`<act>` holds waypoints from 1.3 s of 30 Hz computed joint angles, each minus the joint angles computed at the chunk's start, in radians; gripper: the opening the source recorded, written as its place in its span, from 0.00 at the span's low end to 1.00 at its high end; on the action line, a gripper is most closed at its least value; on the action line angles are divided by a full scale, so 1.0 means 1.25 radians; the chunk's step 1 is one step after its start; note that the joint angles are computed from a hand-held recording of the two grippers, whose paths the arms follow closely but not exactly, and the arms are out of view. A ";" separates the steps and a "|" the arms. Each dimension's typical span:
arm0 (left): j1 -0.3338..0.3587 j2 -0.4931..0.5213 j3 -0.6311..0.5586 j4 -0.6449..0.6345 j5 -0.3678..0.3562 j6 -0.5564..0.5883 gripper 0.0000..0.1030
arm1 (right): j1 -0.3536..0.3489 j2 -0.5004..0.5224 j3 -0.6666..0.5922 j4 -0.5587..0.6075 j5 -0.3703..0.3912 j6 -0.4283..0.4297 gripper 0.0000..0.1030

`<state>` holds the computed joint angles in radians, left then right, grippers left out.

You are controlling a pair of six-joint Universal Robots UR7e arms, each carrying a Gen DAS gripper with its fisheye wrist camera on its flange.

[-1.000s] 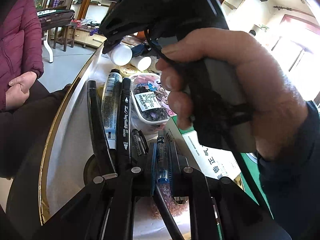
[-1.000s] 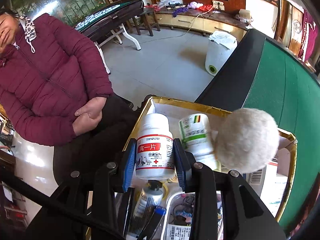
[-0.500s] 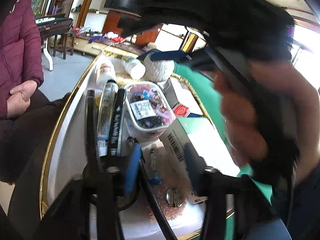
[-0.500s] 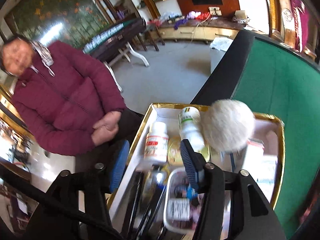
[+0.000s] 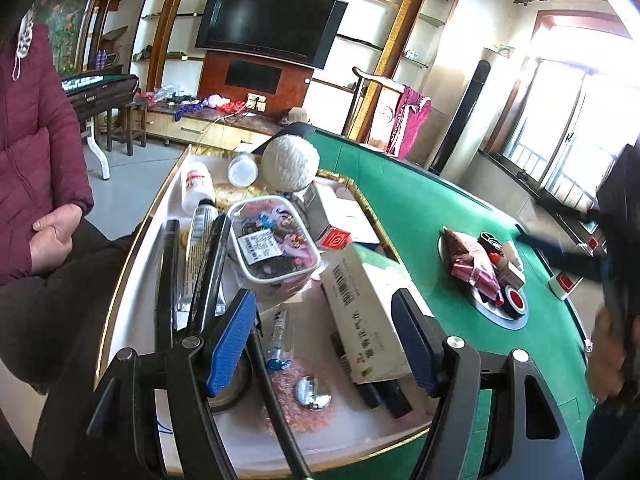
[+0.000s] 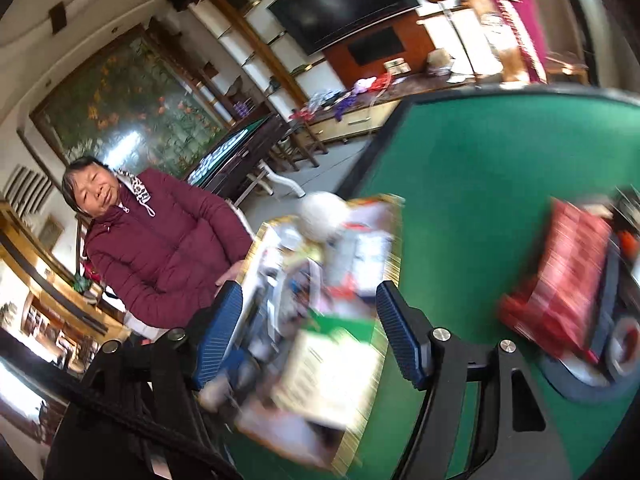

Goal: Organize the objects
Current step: 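Move both tools back toward the turntable pile, then grasp the red snack bag with the left tool while the right tool grasps a white bottle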

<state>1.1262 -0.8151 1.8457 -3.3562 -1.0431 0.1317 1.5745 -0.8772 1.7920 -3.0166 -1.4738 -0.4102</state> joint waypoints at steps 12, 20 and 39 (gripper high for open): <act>-0.129 0.071 -0.128 0.233 -0.017 -0.036 0.65 | -0.208 -0.172 0.139 -0.098 0.084 0.133 0.68; -0.138 0.275 -0.503 0.678 0.010 -0.083 0.65 | -0.241 -0.214 0.168 -0.154 0.146 0.167 0.68; -0.115 0.623 -1.074 1.104 0.106 -0.134 0.65 | -0.283 -0.237 0.162 -0.134 0.167 0.197 0.68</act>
